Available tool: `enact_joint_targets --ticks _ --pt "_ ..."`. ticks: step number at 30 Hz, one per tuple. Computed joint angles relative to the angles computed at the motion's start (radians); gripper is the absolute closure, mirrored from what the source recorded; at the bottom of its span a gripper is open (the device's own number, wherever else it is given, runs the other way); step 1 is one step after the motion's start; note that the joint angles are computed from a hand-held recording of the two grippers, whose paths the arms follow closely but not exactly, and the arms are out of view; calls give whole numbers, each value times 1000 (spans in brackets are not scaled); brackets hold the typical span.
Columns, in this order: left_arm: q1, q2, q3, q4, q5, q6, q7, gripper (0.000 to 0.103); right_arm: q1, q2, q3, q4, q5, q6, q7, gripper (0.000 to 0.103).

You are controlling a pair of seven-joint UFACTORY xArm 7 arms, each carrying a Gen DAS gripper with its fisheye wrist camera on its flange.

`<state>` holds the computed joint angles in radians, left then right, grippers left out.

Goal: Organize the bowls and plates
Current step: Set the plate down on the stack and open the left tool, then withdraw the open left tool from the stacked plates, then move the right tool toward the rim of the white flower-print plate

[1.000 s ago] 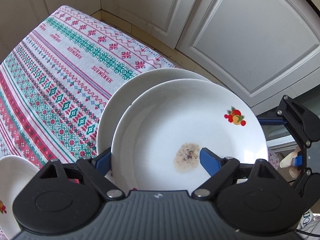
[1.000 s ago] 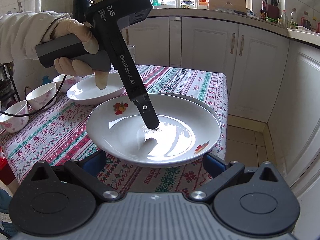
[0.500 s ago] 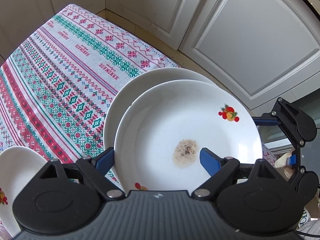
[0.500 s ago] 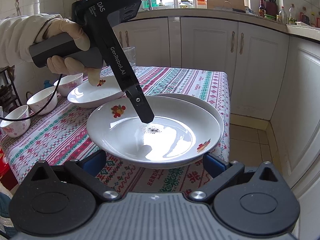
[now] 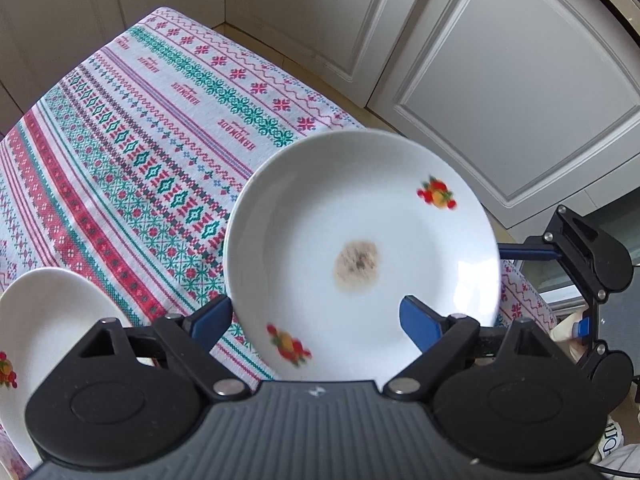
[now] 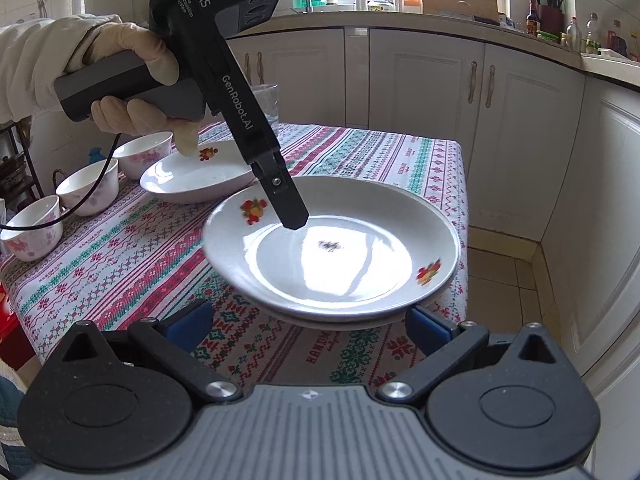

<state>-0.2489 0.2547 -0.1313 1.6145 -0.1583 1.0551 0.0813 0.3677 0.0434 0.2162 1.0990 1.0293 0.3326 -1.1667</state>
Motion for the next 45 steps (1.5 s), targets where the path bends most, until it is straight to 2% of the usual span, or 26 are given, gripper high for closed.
enact_joint_targets --ticks 5,11,16,20,25,29,33,36,41,45 --pt "-2 -110 2 -155 -7 -131 -26 13 10 -41 -1 -38 53 9 -56 0" --pt "-26 -284 -9 -388 91 -334 -128 13 44 -95 -18 -84 83 -14 -62 0" --pt "-23 -421 -45 -565 251 -459 -331 13 77 -126 -25 -112 40 -70 -7 0" --pt "31 -527 -122 -695 450 -552 -596 10 97 -139 -30 -123 -31 -105 75 0" --pt "148 -642 -270 -806 729 -557 -966 7 122 -154 -44 -128 -93 -128 121 0" --pt "199 -675 -343 -850 864 -499 -1200 7 134 -153 -54 -118 -154 -131 160 0" --pt "199 -676 -326 -894 901 -467 -1369 7 130 -141 -56 -91 -228 -99 204 0" --pt "195 -664 -307 -913 949 -458 -1442 7 124 -129 -54 -64 -267 -68 225 0" --pt "185 -638 -266 -924 1036 -471 -1524 7 108 -90 -43 0 -283 -21 240 0" --pt "175 -605 -228 -926 1073 -524 -1558 7 85 -40 -28 80 -290 47 266 0"
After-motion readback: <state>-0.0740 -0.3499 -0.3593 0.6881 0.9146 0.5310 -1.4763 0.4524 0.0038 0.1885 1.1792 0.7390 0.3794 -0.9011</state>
